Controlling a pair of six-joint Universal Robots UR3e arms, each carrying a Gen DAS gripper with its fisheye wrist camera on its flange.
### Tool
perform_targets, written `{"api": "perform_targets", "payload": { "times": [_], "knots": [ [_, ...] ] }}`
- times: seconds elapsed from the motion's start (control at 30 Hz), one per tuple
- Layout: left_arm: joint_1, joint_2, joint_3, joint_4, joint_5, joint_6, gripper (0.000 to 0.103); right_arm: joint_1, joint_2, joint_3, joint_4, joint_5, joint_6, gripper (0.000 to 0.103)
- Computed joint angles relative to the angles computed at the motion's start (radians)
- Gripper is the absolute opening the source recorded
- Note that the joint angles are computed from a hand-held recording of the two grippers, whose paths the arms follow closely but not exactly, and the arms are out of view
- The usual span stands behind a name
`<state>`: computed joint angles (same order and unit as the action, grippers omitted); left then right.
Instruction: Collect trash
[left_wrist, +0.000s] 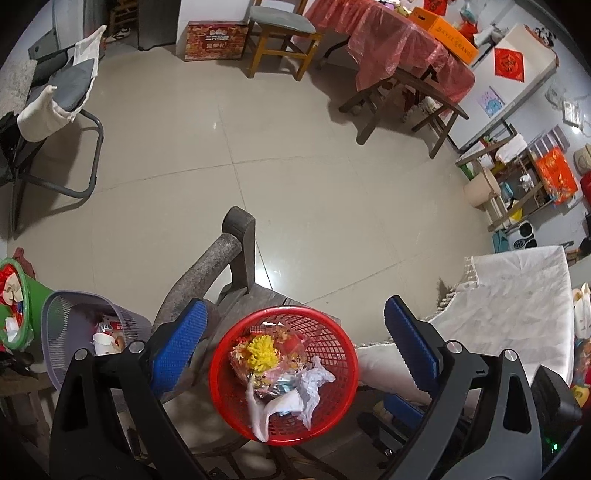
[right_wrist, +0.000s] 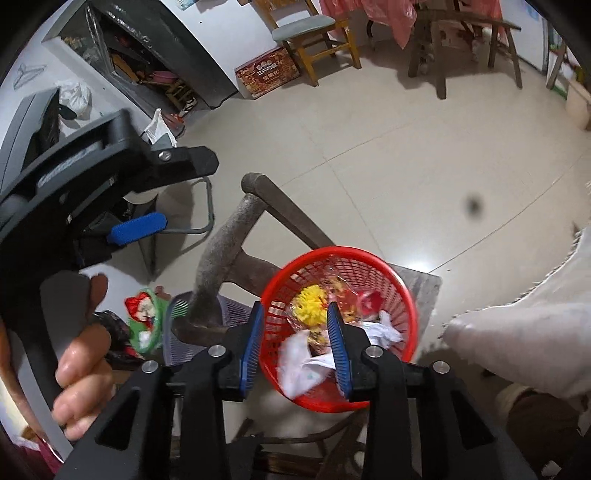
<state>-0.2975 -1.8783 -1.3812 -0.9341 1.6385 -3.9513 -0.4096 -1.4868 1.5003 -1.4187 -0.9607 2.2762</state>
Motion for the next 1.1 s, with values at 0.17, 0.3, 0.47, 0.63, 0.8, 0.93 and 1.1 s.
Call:
{"api": "perform_targets", "payload": {
  "times": [0.17,0.3,0.47,0.63,0.8,0.93,1.1],
  "knots": [
    [-0.027,-0.038,0.047,-0.028,0.017,0.02,0.093,-0.076,-0.112,0.1,-0.02,-0.029,-0.073,0.044],
    [-0.064,-0.081,0.112,-0.07,0.066,0.028,0.093,-0.148,-0.202,0.193,-0.054,-0.043,-0.139,0.055],
    [-0.161,-0.17,0.261,-0.17,0.208,0.032,0.094,-0.214,-0.271,0.312,-0.142,-0.064,-0.191,0.066],
    [-0.227,-0.259,0.471,-0.399,0.288,0.061,0.094,-0.217,-0.303,0.404,-0.243,-0.087,-0.24,0.076],
    [-0.259,-0.223,0.5,-0.548,0.328,-0.008,0.095,-0.217,-0.267,0.381,-0.203,-0.077,-0.266,0.082],
    [-0.285,-0.137,0.397,-0.575,0.324,-0.091,0.096,-0.195,-0.236,0.38,-0.201,-0.108,-0.252,0.083],
    [-0.272,-0.105,0.267,-0.453,0.288,-0.079,0.096,-0.178,-0.279,0.431,-0.254,-0.135,-0.249,0.087]
  ]
}}
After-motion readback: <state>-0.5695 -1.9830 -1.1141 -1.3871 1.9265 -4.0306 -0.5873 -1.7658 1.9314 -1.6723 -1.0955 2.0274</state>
